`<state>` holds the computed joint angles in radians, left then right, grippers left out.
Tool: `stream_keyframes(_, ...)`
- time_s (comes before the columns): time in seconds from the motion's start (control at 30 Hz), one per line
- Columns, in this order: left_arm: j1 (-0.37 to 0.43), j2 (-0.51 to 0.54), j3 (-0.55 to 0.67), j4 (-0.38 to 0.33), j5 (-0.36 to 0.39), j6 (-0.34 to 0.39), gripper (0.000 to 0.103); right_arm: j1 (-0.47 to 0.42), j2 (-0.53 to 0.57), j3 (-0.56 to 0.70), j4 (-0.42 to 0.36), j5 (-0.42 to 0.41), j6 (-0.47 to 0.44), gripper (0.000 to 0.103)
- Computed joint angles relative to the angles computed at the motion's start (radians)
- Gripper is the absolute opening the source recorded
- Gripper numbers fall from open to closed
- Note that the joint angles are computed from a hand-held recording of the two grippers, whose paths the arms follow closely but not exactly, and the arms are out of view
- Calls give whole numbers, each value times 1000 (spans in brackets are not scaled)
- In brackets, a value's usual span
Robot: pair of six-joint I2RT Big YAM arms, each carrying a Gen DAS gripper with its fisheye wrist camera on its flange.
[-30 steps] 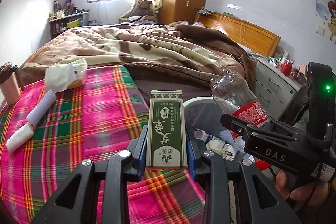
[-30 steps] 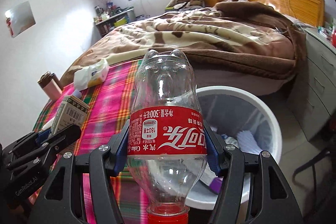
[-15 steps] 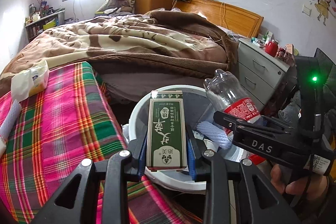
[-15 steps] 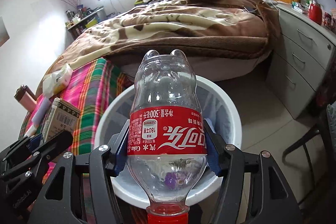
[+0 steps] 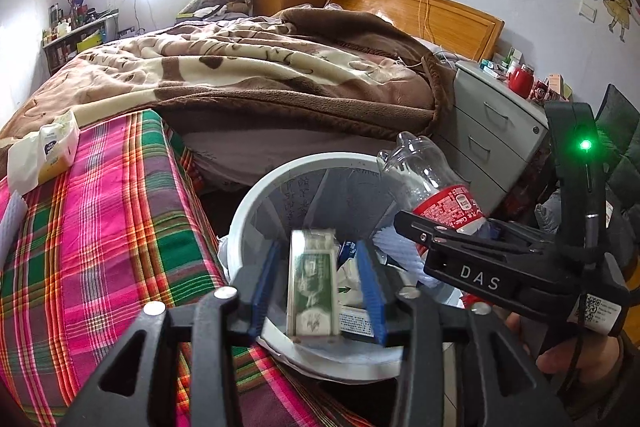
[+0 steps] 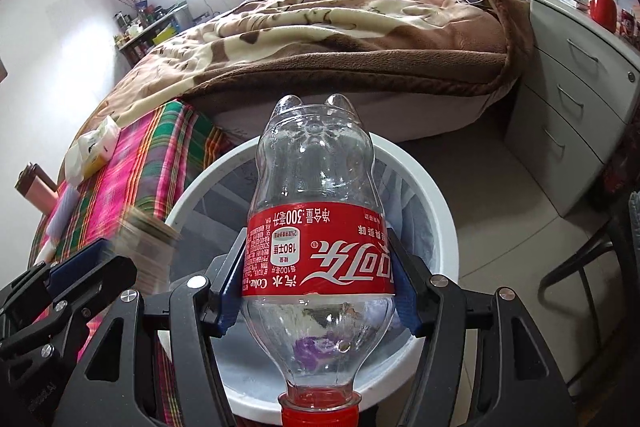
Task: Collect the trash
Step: 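Open both tools to drop the box and bottle into the wastebasket, then move both tools back over the foam items on the bed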
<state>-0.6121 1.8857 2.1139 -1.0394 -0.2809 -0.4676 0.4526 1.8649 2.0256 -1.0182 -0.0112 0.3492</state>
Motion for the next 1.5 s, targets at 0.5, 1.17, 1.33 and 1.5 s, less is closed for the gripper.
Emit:
stream_keyframes(0.5, 10, -74, -98, 52, -10, -20, 65, 4, -13, -4, 3, 2, 20, 72)
stream_keyframes(1.17, 38, -277, -340, 120, -119, -61, 66, 77, -42, -17, 77, 5, 18, 72)
stream_keyframes(1.33, 62, -335, -410, 131, -129, -76, 67, 104, -32, -3, 93, -6, 13, 72)
stream_keyframes(1.5, 80, -380, -465, 134, -151, -87, 67, 130, -16, 20, 107, -17, 2, 72)
